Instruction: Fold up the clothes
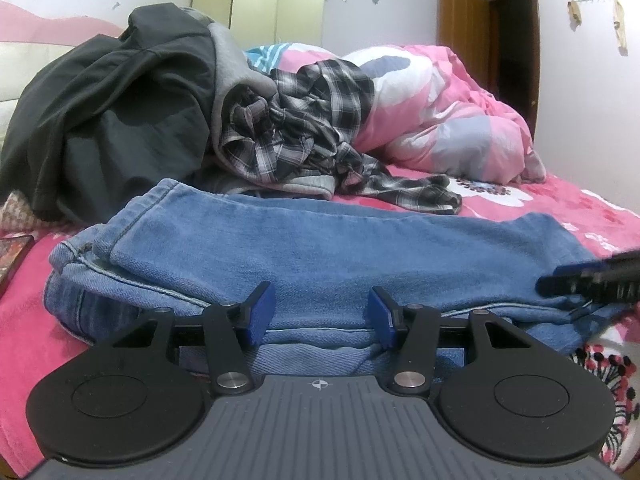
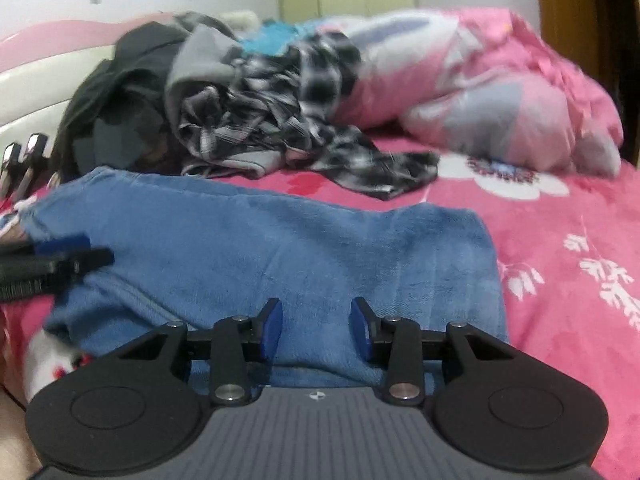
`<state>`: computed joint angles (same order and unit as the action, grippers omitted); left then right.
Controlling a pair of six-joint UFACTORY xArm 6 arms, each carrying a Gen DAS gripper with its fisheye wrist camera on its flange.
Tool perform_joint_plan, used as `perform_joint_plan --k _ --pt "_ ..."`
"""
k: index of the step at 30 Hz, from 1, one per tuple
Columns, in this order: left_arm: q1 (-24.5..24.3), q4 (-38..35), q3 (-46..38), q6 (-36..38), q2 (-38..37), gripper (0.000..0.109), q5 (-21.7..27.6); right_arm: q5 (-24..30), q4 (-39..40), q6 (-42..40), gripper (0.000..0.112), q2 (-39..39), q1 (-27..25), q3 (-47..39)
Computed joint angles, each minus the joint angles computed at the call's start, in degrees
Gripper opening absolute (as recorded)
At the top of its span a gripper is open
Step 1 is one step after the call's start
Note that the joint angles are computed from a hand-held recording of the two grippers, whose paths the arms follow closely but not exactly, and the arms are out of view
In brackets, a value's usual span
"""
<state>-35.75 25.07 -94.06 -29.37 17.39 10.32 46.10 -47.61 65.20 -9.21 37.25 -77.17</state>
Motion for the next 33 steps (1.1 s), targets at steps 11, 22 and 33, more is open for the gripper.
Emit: perform_joint_plan --k 11,22,33 --pt "0.02 2.45 0.47 -1.98 -0.30 0.054 -0.04 -9.34 4.06 -13.47 0.046 10.70 0.64 -7.53" --pt "-0.70 -7.35 2.54 3.25 -3.35 0.059 -3.02 -3.07 -4.71 -4.55 0.046 3.64 2.23 -6.37" --pt "-4.55 -17.28 -8.41 19.06 5.46 0.064 5.09 1.62 7.68 -7.58 0.044 6.80 -3.11 -8.71"
